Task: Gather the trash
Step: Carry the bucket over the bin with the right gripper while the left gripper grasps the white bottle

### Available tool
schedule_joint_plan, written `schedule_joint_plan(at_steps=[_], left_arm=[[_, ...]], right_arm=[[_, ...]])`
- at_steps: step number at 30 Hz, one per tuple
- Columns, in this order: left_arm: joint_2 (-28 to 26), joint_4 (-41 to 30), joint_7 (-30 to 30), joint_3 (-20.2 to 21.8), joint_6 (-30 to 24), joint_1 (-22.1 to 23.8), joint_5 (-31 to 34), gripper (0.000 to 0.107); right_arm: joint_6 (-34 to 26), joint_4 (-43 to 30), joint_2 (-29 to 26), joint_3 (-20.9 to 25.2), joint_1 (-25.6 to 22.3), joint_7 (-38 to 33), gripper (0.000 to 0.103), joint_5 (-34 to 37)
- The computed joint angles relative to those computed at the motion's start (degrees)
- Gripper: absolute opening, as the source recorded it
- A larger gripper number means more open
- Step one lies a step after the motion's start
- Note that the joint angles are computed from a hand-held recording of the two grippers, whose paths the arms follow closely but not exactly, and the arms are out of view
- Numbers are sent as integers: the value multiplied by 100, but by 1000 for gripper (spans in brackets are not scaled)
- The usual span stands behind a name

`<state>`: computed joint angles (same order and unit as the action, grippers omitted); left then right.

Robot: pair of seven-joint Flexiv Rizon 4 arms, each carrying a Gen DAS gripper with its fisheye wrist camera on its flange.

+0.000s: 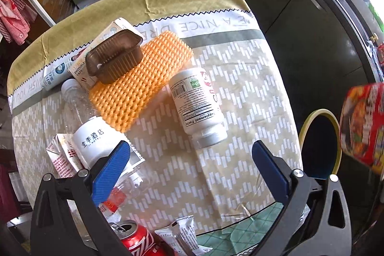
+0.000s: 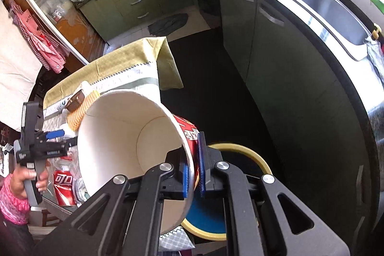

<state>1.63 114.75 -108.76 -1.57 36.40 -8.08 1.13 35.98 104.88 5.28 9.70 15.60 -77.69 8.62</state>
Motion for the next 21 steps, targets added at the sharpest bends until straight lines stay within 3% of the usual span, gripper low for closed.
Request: schedule_joint_plan(at_steps=[2,4,5,11,17,21], left_arm=[[-119,-67,-206,-17,-50,16,-21,95],[-241,-151,-366,-11,-140,32,-53,80],[-292,-181,-445,-3,-194,37,-84,78],[-573,-359,-943,18,-423,9,-71,76],[-884,-434,-1038,12,-373,-35,-276,65],[-1018,-422,-971,22,-204,-76,-376,47]], right_arm=[[21,261,185,-49,-76,-170,8,224],[68,485,314,-106,-129,-341,8,442],[80,590,372,-130,-147,-427,8,533],[209,1004,460,-226,-219,-716,8,804],[460,1314,241,-227,-319,-673,8,595],[584,1434,-44,-249,-374,-674,9,616]])
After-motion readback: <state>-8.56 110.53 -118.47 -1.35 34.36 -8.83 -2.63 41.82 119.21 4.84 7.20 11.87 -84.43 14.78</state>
